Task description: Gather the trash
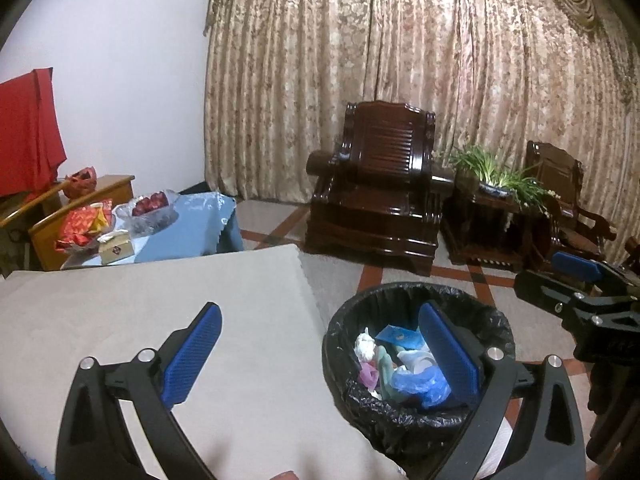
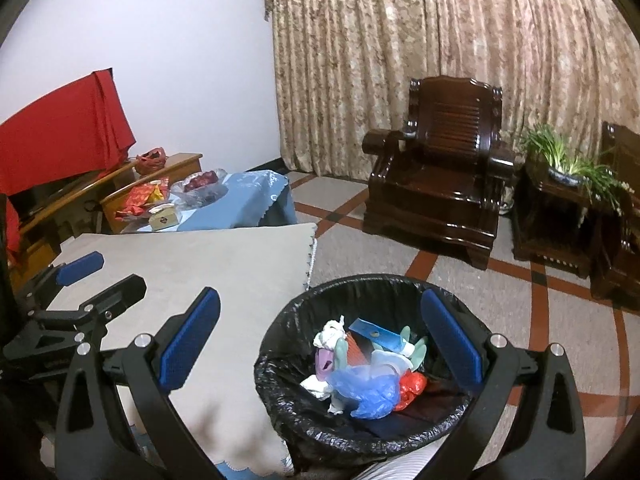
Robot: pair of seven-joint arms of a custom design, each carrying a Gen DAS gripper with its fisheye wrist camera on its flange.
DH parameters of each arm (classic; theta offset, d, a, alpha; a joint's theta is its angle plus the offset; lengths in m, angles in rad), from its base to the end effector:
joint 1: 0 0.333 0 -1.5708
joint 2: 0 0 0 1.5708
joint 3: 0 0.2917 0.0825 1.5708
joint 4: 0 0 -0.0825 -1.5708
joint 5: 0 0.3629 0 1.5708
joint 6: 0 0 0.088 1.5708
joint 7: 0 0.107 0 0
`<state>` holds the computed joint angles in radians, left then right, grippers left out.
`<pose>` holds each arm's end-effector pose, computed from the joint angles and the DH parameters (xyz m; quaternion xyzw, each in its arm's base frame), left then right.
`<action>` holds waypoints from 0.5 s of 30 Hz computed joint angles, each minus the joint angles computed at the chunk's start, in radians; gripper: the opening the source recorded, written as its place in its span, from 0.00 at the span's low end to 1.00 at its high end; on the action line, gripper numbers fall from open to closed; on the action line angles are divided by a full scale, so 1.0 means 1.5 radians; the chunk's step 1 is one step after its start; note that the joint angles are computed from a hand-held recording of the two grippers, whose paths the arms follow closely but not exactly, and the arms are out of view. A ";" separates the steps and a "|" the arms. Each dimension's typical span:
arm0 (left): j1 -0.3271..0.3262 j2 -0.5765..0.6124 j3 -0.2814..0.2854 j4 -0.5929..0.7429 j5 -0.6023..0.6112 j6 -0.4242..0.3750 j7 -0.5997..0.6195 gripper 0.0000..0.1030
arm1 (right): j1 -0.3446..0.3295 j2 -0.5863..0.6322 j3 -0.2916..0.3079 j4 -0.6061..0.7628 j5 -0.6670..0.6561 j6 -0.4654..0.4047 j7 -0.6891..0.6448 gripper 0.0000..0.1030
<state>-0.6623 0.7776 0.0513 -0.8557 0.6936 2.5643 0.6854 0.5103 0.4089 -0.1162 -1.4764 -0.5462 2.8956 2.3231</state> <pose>0.6129 -0.4644 0.5458 -0.5528 0.6506 -0.4099 0.3211 0.6246 0.3108 0.5436 -0.6506 0.5669 -0.2945 0.4105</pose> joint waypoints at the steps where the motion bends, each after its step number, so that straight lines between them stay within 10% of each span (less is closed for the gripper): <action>1: -0.003 -0.009 0.004 -0.011 0.005 0.000 -0.009 0.94 | 0.003 -0.003 -0.002 -0.002 -0.004 0.002 0.002 0.95; 15: -0.002 -0.079 0.001 -0.111 0.074 0.009 -0.087 0.94 | 0.006 0.001 0.009 0.011 -0.005 -0.001 -0.011 0.95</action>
<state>-0.6658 0.6593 0.0522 -1.0217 0.8051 2.5779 0.5541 0.5197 0.4109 -0.1030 -1.4606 -0.5536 2.8947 2.3072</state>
